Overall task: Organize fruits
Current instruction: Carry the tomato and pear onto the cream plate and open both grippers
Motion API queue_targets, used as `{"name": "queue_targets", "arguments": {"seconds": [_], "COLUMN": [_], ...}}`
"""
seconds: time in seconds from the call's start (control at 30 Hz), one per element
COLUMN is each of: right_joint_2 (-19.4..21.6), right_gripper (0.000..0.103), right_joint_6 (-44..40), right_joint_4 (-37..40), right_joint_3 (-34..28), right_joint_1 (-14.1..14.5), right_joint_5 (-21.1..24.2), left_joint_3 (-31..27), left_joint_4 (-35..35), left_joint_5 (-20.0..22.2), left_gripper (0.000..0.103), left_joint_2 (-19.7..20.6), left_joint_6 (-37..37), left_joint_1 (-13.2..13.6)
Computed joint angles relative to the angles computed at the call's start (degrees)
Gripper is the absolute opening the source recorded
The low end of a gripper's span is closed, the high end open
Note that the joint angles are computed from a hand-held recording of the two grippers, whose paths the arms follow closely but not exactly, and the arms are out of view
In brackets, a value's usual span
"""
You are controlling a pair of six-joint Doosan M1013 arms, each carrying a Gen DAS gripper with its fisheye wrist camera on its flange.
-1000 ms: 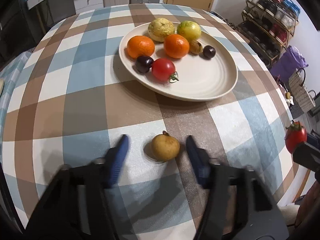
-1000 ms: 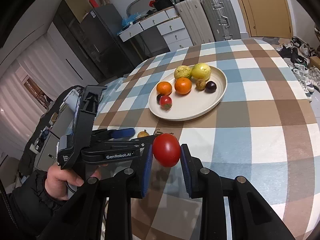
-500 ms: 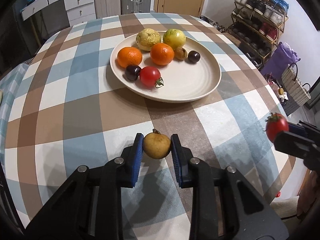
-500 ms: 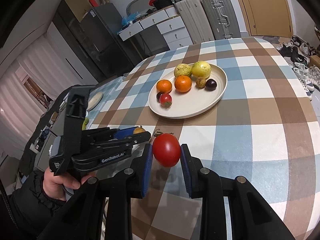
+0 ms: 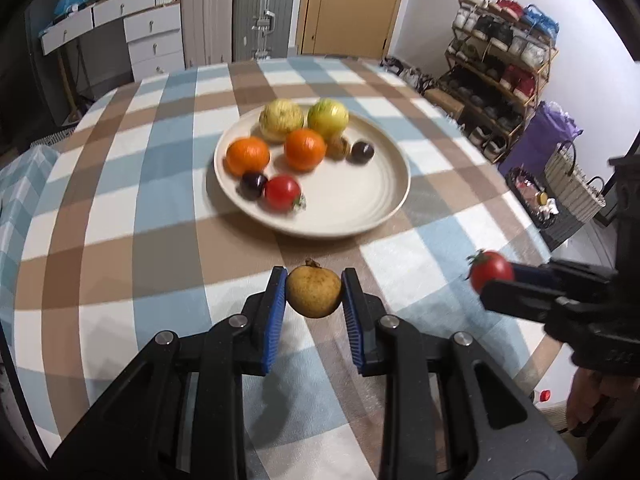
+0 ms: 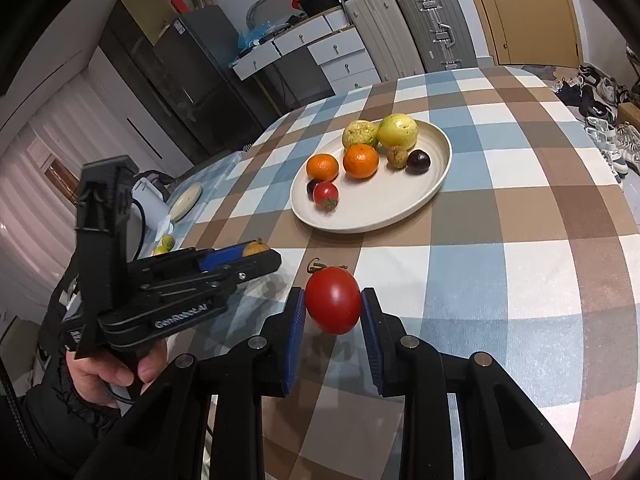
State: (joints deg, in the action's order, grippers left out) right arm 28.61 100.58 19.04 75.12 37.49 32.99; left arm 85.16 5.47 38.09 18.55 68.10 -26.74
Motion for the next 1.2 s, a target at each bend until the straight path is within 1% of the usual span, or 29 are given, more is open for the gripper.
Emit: {"name": "queue_targets", "arguments": {"seconds": [0.07,0.2,0.27,0.33,0.37,0.47,0.6,0.7,0.73,0.8,0.9,1.0,1.1,1.13,1.2], "right_joint_2": [0.0,0.6,1.48,2.44,2.85,4.65,7.18,8.87,9.64,10.59,12.07,13.02,13.65,13.78,13.75], "right_gripper": [0.029,0.029,0.029,0.029,0.029,0.029,0.029,0.029,0.029,0.029,0.029,0.029,0.029,0.029,0.029], "right_joint_6": [-0.13,-0.41,1.34,1.85,1.91,1.28,1.42,0.79,0.18,0.12,-0.09,-1.45,-1.44,-0.6,3.19], "right_joint_4": [0.1,0.15,-3.38,-4.06,-3.71,0.4,1.36,3.73,5.03,5.06,4.49,6.71,6.75,6.06,2.41], "right_joint_3": [-0.01,-1.21,-3.04,-4.64,-5.27,-7.51,-11.01,-12.96,-13.89,-15.15,-17.1,-17.96,-18.7,-18.93,-19.12], "right_joint_1": [-0.07,-0.39,-0.41,-0.76,-1.0,-2.19,-3.0,-3.67,-3.99,-4.21,-4.42,-4.77,-4.92,-4.92,-4.67], "right_joint_5": [-0.54,-1.27,-1.4,-1.66,-1.7,-2.15,-0.78,-0.4,0.0,0.69,2.38,3.56,4.65,5.06,5.4], "left_joint_3": [-0.35,-2.67,-4.32,-5.7,-6.37,-8.37,-10.36,-11.37,-11.88,-12.77,-13.75,-14.47,-14.83,-14.75,-14.66], "left_joint_4": [-1.95,-3.52,-6.3,-8.15,-9.03,-10.6,-10.84,-11.05,-12.24,-14.0,-13.01,-14.83,-13.31,-11.79,-11.88], "left_joint_5": [-1.19,-1.3,-1.1,-0.82,-0.54,0.3,0.8,1.36,1.81,2.32,3.05,3.56,3.42,3.11,2.95], "left_gripper": [0.025,0.025,0.025,0.025,0.025,0.025,0.025,0.025,0.025,0.025,0.025,0.025,0.025,0.025,0.025], "left_joint_2": [-0.25,0.74,1.77,2.79,3.34,5.14,7.1,8.26,8.75,9.63,10.67,11.52,11.92,11.94,11.92], "left_joint_6": [1.13,2.5,4.38,5.51,6.16,7.77,9.31,10.17,11.03,12.19,11.48,11.72,11.26,10.36,10.26], "left_joint_1": [0.55,1.14,1.72,2.15,2.3,2.58,2.44,2.43,2.64,2.97,3.04,3.41,3.14,2.93,2.97]}}
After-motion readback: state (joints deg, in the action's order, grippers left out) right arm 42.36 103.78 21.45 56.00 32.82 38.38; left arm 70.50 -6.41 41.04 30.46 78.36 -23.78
